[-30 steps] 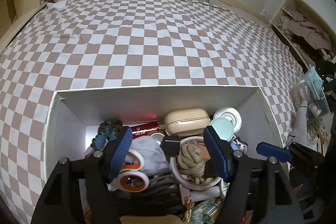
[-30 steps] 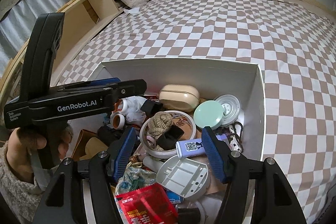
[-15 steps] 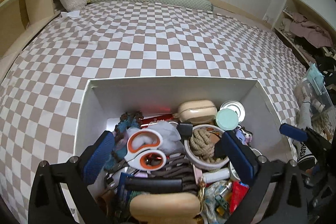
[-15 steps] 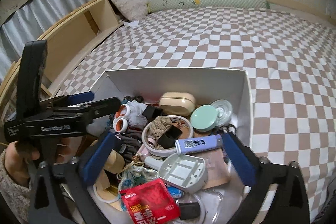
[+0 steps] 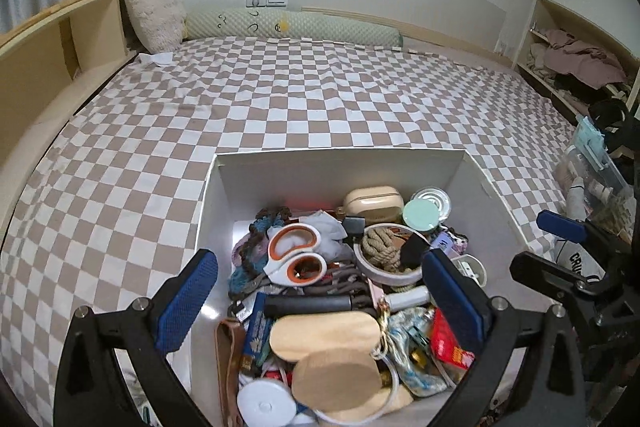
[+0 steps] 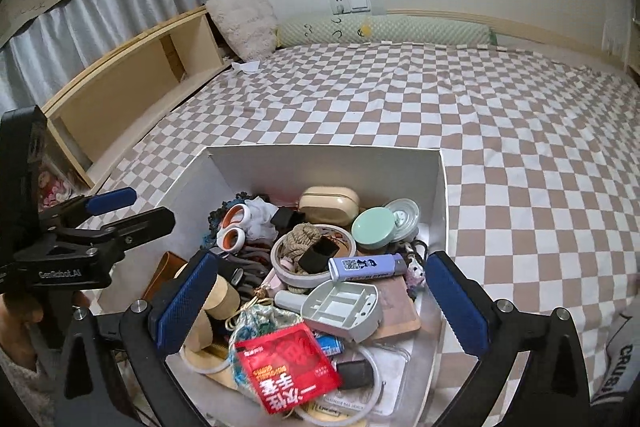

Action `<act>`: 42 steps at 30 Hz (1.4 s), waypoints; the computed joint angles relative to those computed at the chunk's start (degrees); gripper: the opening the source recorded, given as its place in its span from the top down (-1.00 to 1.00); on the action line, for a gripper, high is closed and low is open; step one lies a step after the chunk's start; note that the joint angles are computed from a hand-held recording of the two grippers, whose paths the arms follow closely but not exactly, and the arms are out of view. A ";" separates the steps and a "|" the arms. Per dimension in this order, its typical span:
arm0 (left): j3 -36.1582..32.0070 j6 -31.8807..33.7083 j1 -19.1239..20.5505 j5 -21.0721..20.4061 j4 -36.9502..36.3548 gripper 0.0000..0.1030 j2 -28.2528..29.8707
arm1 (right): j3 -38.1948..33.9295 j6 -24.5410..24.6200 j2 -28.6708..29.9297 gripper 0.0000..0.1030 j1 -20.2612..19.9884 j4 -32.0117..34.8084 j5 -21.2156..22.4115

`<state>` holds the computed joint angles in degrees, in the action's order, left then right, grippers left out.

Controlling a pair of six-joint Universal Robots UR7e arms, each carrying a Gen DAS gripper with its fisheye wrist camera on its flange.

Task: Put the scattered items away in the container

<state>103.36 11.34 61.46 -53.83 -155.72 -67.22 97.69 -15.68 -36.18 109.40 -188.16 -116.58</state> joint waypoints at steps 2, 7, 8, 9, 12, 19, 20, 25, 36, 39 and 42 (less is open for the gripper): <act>1.15 -0.42 -0.10 -0.94 -0.25 -0.99 -1.15 | 0.64 -0.25 -0.10 -1.00 0.40 -1.34 -0.41; 4.15 -1.05 -1.18 -1.76 -1.37 -0.99 -3.57 | 2.67 -0.05 -0.89 -1.00 1.21 -3.65 -0.69; 4.67 -0.98 -1.45 -1.64 -1.49 -0.99 -3.99 | 3.11 -0.06 -1.05 -1.00 1.36 -4.11 -0.89; 4.99 -1.02 -1.72 -1.42 -1.59 -0.99 -4.21 | 3.69 -0.10 -1.30 -1.00 1.55 -4.62 -1.05; 6.72 -0.93 -2.51 -1.28 -2.09 -0.99 -5.72 | 5.13 0.40 -2.17 -1.00 2.07 -5.22 -1.06; 9.75 -1.70 -3.91 -0.88 -2.12 -0.99 -9.03 | 7.89 0.72 -4.03 -1.00 3.79 -7.07 -2.19; 10.13 -1.80 -4.09 -0.91 -2.06 -0.99 -9.43 | 8.16 0.66 -4.16 -1.00 4.09 -7.39 -2.57; 12.62 -2.34 -5.41 -0.40 -1.96 -0.99 -12.03 | 9.77 0.93 -4.96 -1.00 5.50 -8.20 -3.90; 17.38 -3.37 -8.79 2.02 -0.43 -0.99 -18.23 | 13.58 2.23 -6.43 -1.00 8.92 -10.17 -6.22; 18.82 -3.60 -10.10 3.13 -0.55 -0.99 -19.97 | 14.37 2.67 -6.80 -1.00 9.79 -10.58 -6.77; 20.09 -4.27 -11.18 3.53 0.08 -0.99 -21.97 | 15.47 3.05 -7.27 -1.00 10.79 -11.54 -7.65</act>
